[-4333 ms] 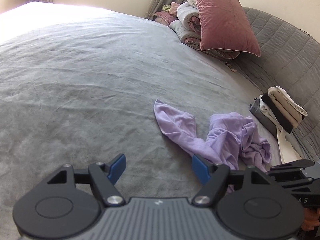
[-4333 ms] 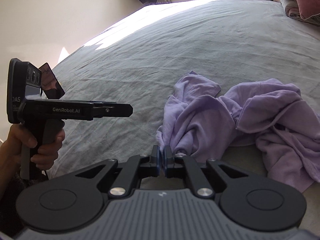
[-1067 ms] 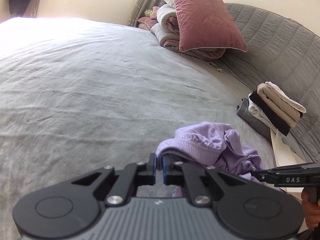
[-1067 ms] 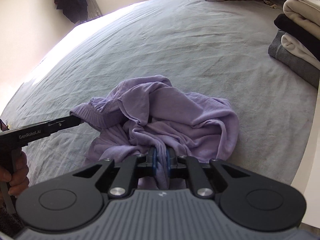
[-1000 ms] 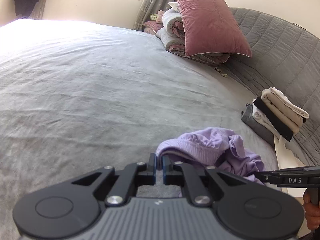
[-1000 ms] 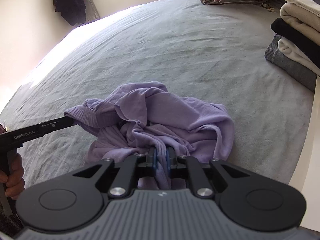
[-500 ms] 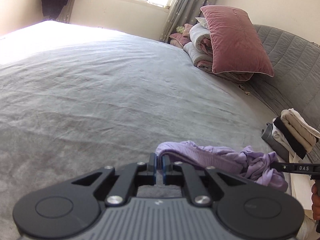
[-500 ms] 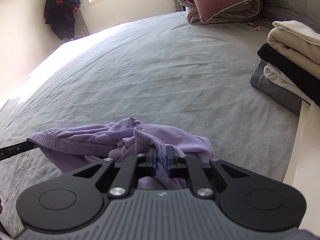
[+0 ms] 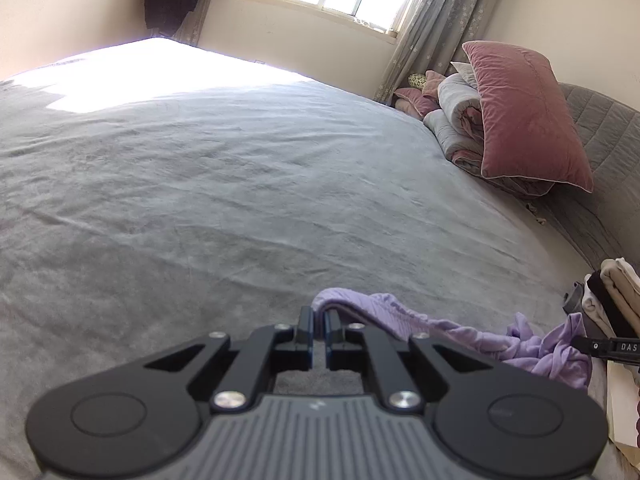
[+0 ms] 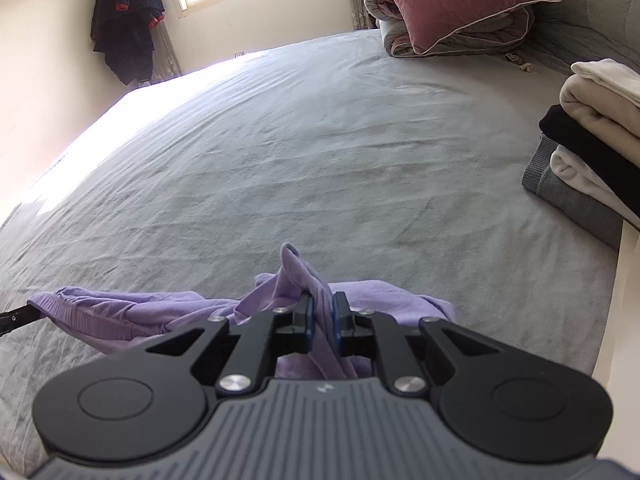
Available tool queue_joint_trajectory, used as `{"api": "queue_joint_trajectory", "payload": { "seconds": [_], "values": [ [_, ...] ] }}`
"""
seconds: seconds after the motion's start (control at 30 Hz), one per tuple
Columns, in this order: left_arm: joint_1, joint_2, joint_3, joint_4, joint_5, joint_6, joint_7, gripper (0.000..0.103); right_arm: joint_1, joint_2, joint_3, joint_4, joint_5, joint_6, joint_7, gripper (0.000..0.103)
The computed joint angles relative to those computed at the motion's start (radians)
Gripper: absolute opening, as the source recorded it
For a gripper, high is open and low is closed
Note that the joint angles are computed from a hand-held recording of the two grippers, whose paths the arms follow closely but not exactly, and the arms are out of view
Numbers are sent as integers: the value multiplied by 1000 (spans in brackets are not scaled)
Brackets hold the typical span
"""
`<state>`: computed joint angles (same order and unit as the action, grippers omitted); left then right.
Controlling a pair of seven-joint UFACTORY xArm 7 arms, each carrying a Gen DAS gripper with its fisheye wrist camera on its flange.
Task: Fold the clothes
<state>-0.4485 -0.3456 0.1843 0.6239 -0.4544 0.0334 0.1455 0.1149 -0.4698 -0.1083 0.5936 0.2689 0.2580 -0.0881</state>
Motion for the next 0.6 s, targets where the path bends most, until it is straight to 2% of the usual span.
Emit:
{"api": "queue_joint_trajectory", "payload": {
  "seconds": [0.2,0.37,0.53,0.57,0.6],
  "values": [
    [94,-12,-26,-12,54,-10,-32,5,48,-27,-16,-3,33,40,-43,11],
    [189,-5,-57,-7,114,24,-93,5,31,-18,2,-3,20,55,-42,11],
    [117,7,17,-3,66,60,-10,5,28,-14,11,-7,10,55,-54,13],
    [104,10,29,-2,49,68,13,6,30,-18,13,-10,10,51,-56,18],
    [80,12,50,1,21,73,47,7,33,-22,14,-12,10,47,-58,19]
  ]
}}
